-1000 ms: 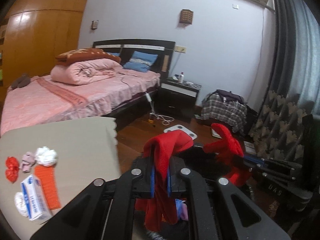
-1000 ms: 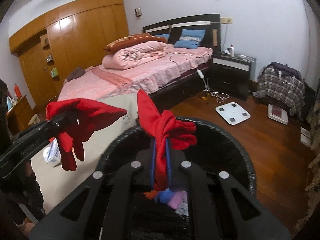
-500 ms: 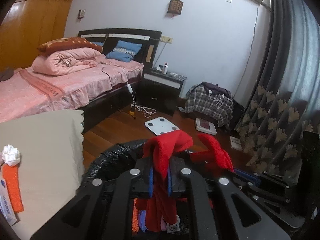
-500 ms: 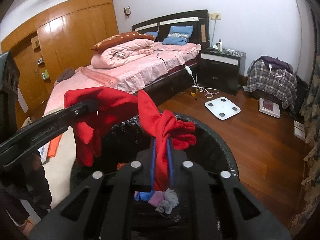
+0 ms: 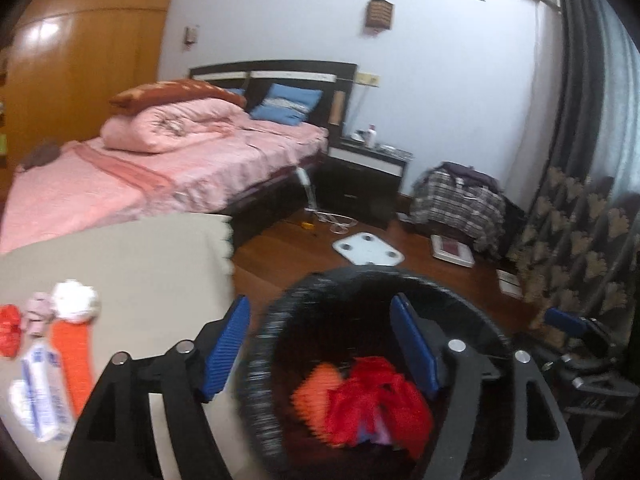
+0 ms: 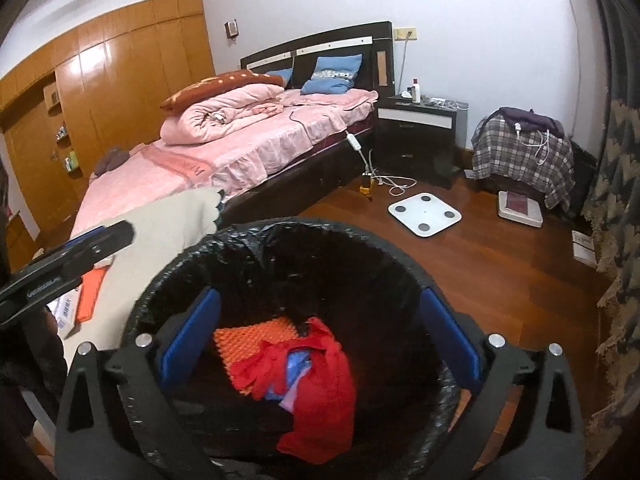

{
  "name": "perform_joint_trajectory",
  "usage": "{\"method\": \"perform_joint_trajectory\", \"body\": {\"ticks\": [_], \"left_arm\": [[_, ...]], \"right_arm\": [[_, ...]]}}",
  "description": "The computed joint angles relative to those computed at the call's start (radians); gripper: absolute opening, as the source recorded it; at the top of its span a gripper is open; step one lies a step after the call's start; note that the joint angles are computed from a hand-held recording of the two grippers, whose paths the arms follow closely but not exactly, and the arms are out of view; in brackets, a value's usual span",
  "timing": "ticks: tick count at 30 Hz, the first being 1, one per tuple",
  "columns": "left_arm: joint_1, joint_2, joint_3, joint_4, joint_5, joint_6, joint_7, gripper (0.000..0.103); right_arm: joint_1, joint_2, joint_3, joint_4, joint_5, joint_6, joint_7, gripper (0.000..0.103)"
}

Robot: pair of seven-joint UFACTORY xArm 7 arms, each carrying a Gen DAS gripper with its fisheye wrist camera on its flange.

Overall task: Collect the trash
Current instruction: 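Carry both red gloves over the bin and release them, then move both tools back over the white plastic ball and alcohol pad box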

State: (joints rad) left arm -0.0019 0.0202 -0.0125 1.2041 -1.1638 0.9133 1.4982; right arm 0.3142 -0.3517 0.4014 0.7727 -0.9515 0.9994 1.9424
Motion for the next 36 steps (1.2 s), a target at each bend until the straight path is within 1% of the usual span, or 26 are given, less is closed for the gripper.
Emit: {"method": "perform_joint_trajectory", "body": {"ticks": [2,6,9,13,17,20,24,27,32,36], "left_arm": [[0.016,0.005,0.013,0.009,-0.011,-0.016,0.017,0.077],[0.057,0.028,0.036,0.035,-0.023,-0.058,0.050,0.079],[0.091,0.047,0.045,0.053,-0.020,-0.075,0.053,0.079],[0.142,0.089,0.053,0.093,-0.016,-0.110,0.062,0.079],[0.195,0.149,0.049,0.152,-0.007,-0.146,0.036,0.079],[0.235,0.205,0.041,0.211,0.008,-0.176,0.016,0.079],[0.285,0.269,0.017,0.266,0.033,-0.237,0.000,0.079],[0.316,0.329,0.003,0.314,0.076,-0.281,-0.033,0.079],[0.359,0.404,-0.025,0.372,0.165,-0.299,-0.105,0.079],[0.382,0.433,-0.060,0.380,0.222,-0.299,-0.140,0.079]], "right_arm": [[-0.004,0.031,0.003,0.028,-0.016,-0.008,0.011,0.097],[0.008,0.117,-0.003,0.102,-0.062,-0.025,0.028,0.097],[0.035,0.187,-0.023,0.168,-0.103,-0.031,0.029,0.097],[0.084,0.306,-0.058,0.290,-0.166,-0.040,-0.003,0.097],[0.134,0.413,-0.102,0.407,-0.211,-0.069,-0.043,0.097],[0.175,0.501,-0.134,0.508,-0.230,-0.090,-0.096,0.097],[0.224,0.596,-0.178,0.622,-0.237,-0.117,-0.157,0.097],[0.253,0.664,-0.213,0.702,-0.222,-0.140,-0.204,0.097],[0.297,0.758,-0.267,0.806,-0.182,-0.172,-0.265,0.097],[0.328,0.806,-0.308,0.857,-0.141,-0.194,-0.308,0.097]]}}
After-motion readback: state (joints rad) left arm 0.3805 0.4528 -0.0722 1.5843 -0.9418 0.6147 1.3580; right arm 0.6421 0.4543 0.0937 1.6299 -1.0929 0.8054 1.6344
